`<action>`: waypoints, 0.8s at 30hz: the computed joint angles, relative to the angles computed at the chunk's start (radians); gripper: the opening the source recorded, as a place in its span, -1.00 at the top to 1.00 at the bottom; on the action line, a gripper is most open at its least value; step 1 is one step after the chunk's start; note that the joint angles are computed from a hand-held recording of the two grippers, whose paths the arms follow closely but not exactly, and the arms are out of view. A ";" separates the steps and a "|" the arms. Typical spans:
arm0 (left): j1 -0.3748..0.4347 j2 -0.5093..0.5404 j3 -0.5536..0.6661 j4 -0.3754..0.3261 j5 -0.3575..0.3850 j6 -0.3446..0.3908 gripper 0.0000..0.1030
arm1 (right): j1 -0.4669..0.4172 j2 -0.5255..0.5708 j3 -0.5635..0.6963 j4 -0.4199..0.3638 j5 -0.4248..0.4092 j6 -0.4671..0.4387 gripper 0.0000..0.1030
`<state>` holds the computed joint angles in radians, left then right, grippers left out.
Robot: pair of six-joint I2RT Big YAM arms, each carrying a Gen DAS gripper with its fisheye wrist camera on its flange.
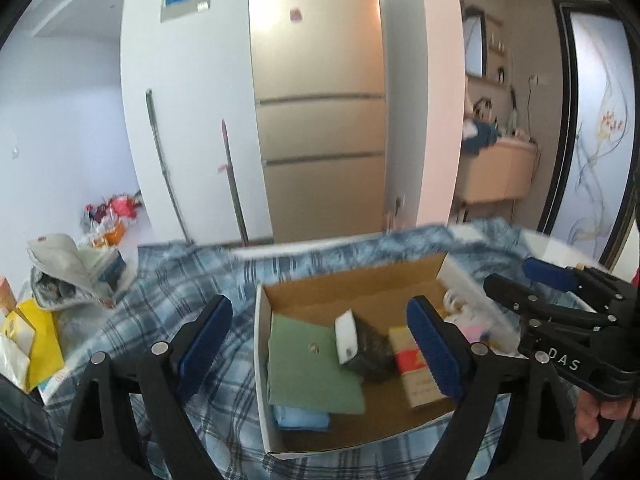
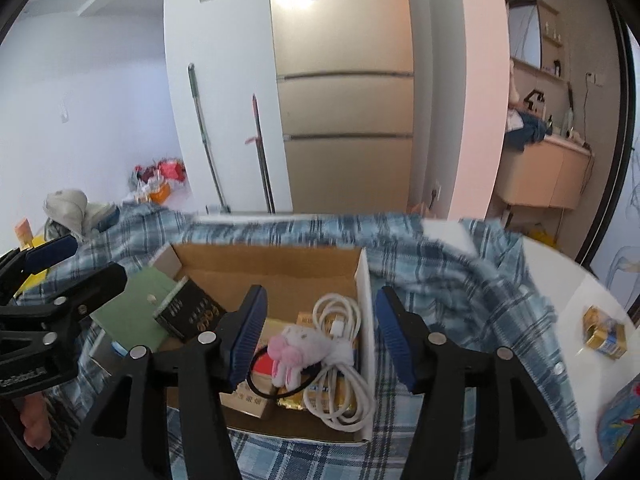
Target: Organize soft objects
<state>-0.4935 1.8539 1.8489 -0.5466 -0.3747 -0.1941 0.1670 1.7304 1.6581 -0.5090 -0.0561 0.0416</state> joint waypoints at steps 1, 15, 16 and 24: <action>-0.004 -0.014 -0.015 0.025 -0.013 0.007 -0.76 | 0.000 -0.016 -0.012 0.020 0.003 0.000 -0.08; -0.073 -0.293 -0.317 0.324 -0.126 0.130 -0.82 | -0.005 -0.238 -0.213 0.256 0.001 0.029 -0.91; -0.073 -0.304 -0.319 0.301 -0.108 0.119 -0.92 | -0.003 -0.264 -0.237 0.287 0.009 0.030 -0.96; -0.100 -0.413 -0.438 0.441 -0.147 0.159 -0.99 | 0.015 -0.416 -0.366 0.431 0.023 0.047 -0.99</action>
